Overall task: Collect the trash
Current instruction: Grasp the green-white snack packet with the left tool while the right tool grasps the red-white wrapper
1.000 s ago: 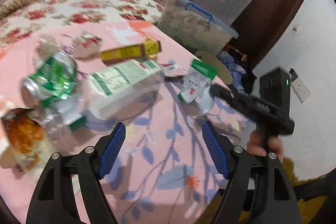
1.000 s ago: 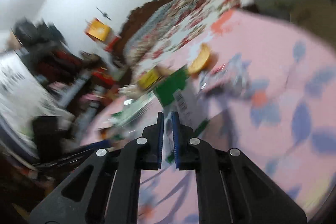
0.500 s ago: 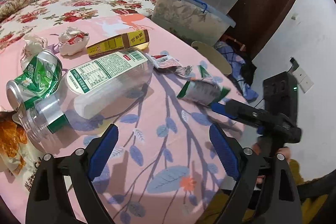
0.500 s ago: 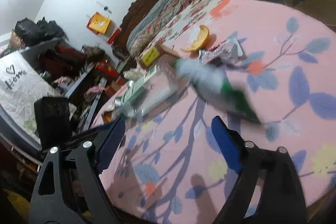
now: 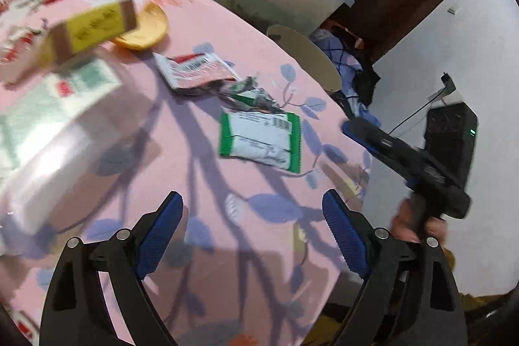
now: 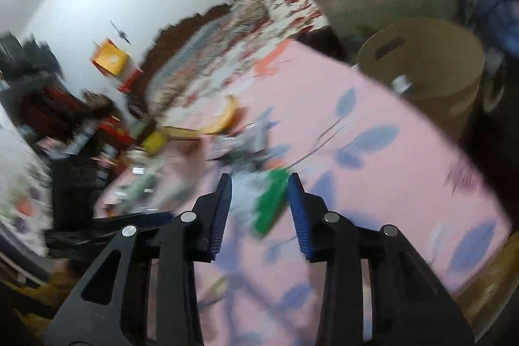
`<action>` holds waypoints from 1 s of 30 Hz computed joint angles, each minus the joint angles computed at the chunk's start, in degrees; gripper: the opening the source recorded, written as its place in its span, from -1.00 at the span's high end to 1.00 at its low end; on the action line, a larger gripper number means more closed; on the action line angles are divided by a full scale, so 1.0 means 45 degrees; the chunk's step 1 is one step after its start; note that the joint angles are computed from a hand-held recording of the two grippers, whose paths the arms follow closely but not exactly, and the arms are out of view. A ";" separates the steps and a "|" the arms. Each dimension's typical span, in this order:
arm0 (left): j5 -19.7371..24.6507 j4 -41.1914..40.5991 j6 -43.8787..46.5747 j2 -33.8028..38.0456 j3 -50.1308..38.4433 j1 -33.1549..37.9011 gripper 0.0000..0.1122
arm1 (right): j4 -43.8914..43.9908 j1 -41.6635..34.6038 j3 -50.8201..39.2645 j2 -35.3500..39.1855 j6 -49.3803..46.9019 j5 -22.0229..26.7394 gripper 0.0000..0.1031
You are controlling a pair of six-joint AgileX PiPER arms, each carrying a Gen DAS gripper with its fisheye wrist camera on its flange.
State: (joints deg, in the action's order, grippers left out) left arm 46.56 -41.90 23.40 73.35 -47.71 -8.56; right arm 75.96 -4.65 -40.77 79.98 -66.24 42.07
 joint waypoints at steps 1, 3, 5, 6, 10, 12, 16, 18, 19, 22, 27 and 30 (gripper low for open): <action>0.0011 -0.0258 0.0125 0.0179 -0.0014 0.0011 -0.46 | -0.0196 0.0198 -0.0368 0.0412 0.0032 -0.0301 0.38; 0.0236 -0.0922 0.0556 0.0545 0.0021 0.0278 -0.41 | -0.1382 0.0888 -0.1499 0.1479 0.0932 -0.0863 0.47; 0.0351 -0.1333 0.0620 0.0804 0.0019 0.0503 -0.40 | -0.2708 0.1551 -0.2217 0.2240 0.1929 -0.1035 0.58; 0.0434 -0.1571 0.0786 0.0837 0.0048 0.0662 -0.40 | -0.3187 0.2000 -0.2339 0.2532 0.2157 -0.1107 0.58; 0.0599 -0.2260 0.1415 0.0873 0.0216 0.1086 -0.40 | -0.2233 0.2535 -0.1507 0.2188 0.0957 -0.1095 0.60; 0.0473 -0.2419 0.1533 0.0906 0.0223 0.1037 -0.39 | -0.1034 0.2327 -0.1006 0.2160 0.0011 -0.0690 0.60; 0.0280 -0.2400 0.1456 0.1053 0.0166 0.1037 -0.11 | 0.0263 0.1819 -0.0861 0.2869 -0.0741 0.1071 0.60; 0.0153 -0.2383 0.1183 0.1154 0.0152 0.1168 0.23 | 0.0731 0.2211 -0.0663 0.2845 -0.1073 0.0985 0.60; 0.0061 -0.2356 0.1106 0.1209 0.0169 0.1223 0.38 | 0.0684 0.2297 -0.0744 0.2924 -0.1058 0.1114 0.60; 0.0241 -0.2808 0.1465 0.1232 0.0474 0.1798 0.77 | 0.0154 0.2468 -0.1142 0.3111 -0.0683 0.1414 0.57; 0.0224 -0.2743 0.1745 0.0438 0.1142 0.2472 0.85 | 0.0512 0.1647 -0.1569 0.3167 -0.0209 0.1463 0.34; 0.0361 -0.2856 0.2087 0.0141 0.1588 0.2887 0.85 | 0.0783 0.1553 -0.1984 0.3283 -0.0034 0.0656 -0.27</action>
State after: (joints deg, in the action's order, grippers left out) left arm 48.18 -54.75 32.79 73.98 -40.56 4.44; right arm 79.48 2.34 -49.70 94.76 -66.39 45.02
